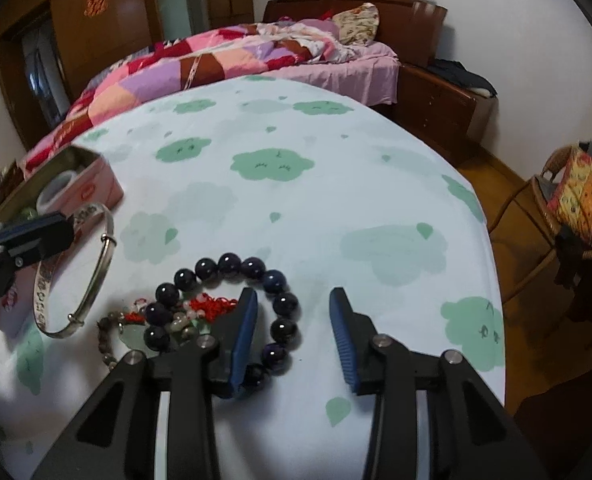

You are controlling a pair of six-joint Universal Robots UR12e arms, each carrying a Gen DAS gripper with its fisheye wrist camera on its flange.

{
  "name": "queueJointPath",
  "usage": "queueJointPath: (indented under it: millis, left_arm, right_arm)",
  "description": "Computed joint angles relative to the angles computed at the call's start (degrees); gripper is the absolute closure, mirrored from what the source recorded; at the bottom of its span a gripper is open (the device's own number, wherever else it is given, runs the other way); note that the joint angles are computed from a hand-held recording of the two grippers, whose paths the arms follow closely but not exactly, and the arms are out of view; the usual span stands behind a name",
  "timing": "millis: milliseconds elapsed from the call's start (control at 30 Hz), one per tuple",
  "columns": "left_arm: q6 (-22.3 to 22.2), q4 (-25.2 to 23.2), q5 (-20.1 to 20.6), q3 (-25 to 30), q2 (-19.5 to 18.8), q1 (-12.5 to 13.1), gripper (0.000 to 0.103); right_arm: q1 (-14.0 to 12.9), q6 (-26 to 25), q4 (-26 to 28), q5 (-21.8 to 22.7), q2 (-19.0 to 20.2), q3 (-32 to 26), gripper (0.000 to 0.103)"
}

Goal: Organize jewelry
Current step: 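Grasp the dark blue bead bracelet with the right tool, then carry the silver bangle and dark bead bracelet over the tin with both tools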

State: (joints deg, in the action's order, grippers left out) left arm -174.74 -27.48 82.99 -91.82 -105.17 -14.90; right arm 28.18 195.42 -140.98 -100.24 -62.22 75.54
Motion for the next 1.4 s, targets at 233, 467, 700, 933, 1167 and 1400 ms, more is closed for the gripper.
queueJointPath:
  millis: [233,467,700,933,1167,1400]
  left_arm:
    - [0.0,0.9,-0.6,-0.8,0.7,0.2,0.101]
    - [-0.6,2.7,-0.8,-1.5,1.4,0.5,0.101]
    - [-1.0,4.2,-0.9,-2.1,2.1,0.8,0.101]
    - [-1.7,5.3,-1.1,-2.4,2.6,1.1,0.101]
    - [-2.0,5.9,-1.3,-2.8,3.0,1.3,0.101]
    - [-2.0,6.0,-0.9,-2.9,3.4,1.4,0.101]
  right_arm:
    - [0.6,-3.4,2.1,-0.7,0.8,-1.6,0.087]
    - [0.7,-1.3,-2.3,-0.5,-0.2,0.1,0.087]
    - [1.1,-0.9,-6.0,-1.4,-1.1,0.4,0.087]
    - [1.5,-1.4,-8.9,-1.5,-1.4,0.2,0.087]
    - [1.9,-2.0,-10.7,-1.7,-1.6,0.1,0.087]
    - [2.1,-2.3,-12.1,-2.2,-1.7,0.2,0.087]
